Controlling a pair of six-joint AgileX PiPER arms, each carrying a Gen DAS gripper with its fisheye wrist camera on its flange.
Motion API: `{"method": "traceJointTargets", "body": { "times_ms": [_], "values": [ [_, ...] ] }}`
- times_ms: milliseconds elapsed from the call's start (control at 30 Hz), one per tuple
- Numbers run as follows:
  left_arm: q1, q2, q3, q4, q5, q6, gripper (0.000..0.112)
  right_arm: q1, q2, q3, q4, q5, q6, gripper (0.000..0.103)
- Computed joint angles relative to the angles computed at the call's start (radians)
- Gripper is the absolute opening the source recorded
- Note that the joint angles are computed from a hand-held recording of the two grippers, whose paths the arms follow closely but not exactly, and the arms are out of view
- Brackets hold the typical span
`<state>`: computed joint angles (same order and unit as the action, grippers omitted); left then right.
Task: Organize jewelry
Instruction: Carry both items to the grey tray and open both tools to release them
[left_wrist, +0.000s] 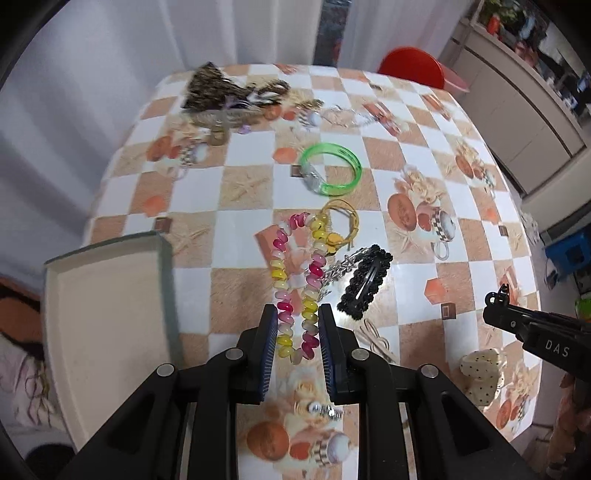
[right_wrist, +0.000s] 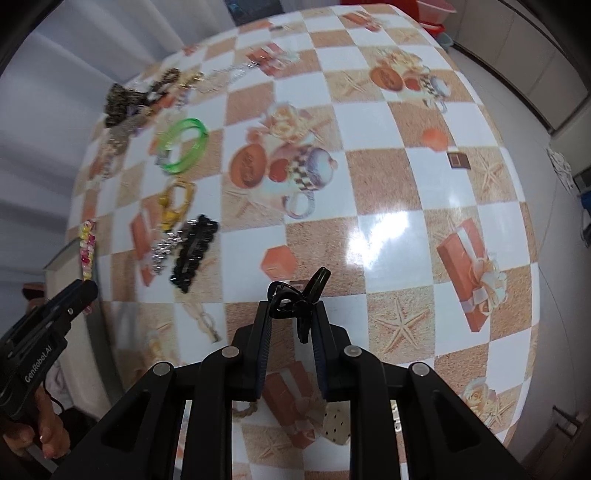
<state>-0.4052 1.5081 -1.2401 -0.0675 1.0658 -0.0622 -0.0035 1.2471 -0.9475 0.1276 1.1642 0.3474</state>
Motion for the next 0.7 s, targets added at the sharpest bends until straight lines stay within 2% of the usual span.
{"method": "traceJointTargets", "body": {
  "times_ms": [67, 167, 300, 500, 700],
  "values": [
    [0.014, -0.039, 0.012, 0.006, 0.02, -0.026, 0.027, 0.046, 0.003, -0.006, 0.005, -0.009, 0.011, 0.023],
    [0.052, -0.098, 0.038, 0.013, 0.041, -0.049, 0.027, 0.091, -0.001, -0.046, 0.007, 0.02, 0.017, 0.023],
    [0.138, -0.15, 0.067, 0.011, 0.059, 0.001, 0.027, 0.192, 0.027, -0.105, 0.014, 0.015, 0.073, 0.023],
    [0.369, -0.144, 0.075, -0.048, 0.068, 0.232, 0.027, 0.405, 0.161, -0.23, -0.031, -0.046, 0.248, 0.023],
    [0.576, -0.035, 0.029, -0.077, 0.046, 0.431, 0.027, 0.558, 0.387, -0.44, -0.023, -0.082, 0.354, 0.023]
  ]
}}
